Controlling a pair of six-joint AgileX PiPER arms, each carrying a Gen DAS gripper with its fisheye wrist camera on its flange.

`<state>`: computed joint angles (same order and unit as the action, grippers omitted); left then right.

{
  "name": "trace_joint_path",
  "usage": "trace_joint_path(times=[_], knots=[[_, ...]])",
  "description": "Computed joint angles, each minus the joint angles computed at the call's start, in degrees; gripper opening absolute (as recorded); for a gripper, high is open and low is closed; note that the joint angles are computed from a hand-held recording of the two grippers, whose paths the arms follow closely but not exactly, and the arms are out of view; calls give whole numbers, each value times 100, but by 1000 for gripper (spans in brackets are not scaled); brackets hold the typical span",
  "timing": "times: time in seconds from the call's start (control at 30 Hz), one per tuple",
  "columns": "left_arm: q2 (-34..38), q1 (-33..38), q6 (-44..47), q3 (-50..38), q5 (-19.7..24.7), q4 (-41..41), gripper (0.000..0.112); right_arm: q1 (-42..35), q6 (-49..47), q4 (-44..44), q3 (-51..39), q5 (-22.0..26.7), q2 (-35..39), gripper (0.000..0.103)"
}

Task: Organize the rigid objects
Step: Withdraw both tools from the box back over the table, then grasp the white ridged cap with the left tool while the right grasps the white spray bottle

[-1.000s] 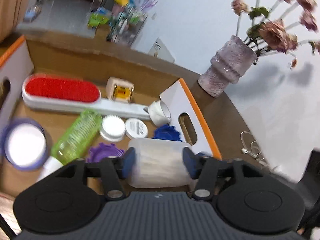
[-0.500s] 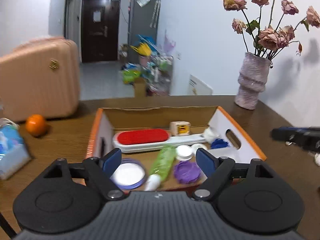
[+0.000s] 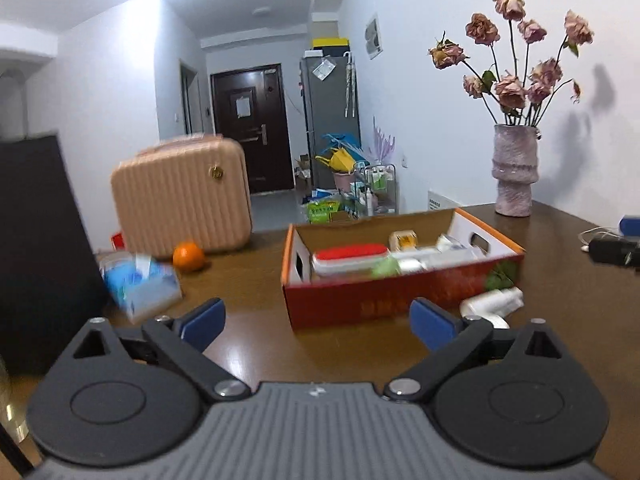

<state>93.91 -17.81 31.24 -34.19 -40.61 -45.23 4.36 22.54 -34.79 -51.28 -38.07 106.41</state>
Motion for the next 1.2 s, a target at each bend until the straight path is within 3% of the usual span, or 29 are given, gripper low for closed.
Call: trace_joint_path(times=[0.17,0.27,0.37,0.53,0.7,0.8,0.87,0.93,1.0,1.1,1.2], knots=[[-265,-809,-1171,1136,-618,-68,103,-233,-495,360,1567,-1143,-242,78],[-226,-1281,-1307,1415,-822,-344,103,-478,-334,154,2069,-1519,-177,78],[-68,-1602,-1170,1419,-1037,-692,103,-535,-586,186,2272,-1596,-72,78],[77,-1664,-1073,1263,-908,-724,103,-670,-529,154,2348,-1720,-4,78],[461,-1458,-899,713,-655,-119,103,-806,-260,83,1992,-1539,222,78],[813,-1284,-529,26,-280,306,103,-778,-192,163,1509,-1212,429,78],[1143,-985,-644,-654,286,934,102,-795,-82,100,1088,-990,567,77],[1581,-734,-565,-1526,1027,1174,98,-847,424,-370,480,-518,713,61],[2159,-531,-346,-2510,1711,1231,91,-864,1066,-910,-193,-58,935,58],[2999,-354,1065,-3917,2604,28,80,-792,1427,-1154,-943,365,1264,57],[3572,-201,2783,-4823,3125,-1659,67,-769,1947,-1658,-1588,605,1590,57]])
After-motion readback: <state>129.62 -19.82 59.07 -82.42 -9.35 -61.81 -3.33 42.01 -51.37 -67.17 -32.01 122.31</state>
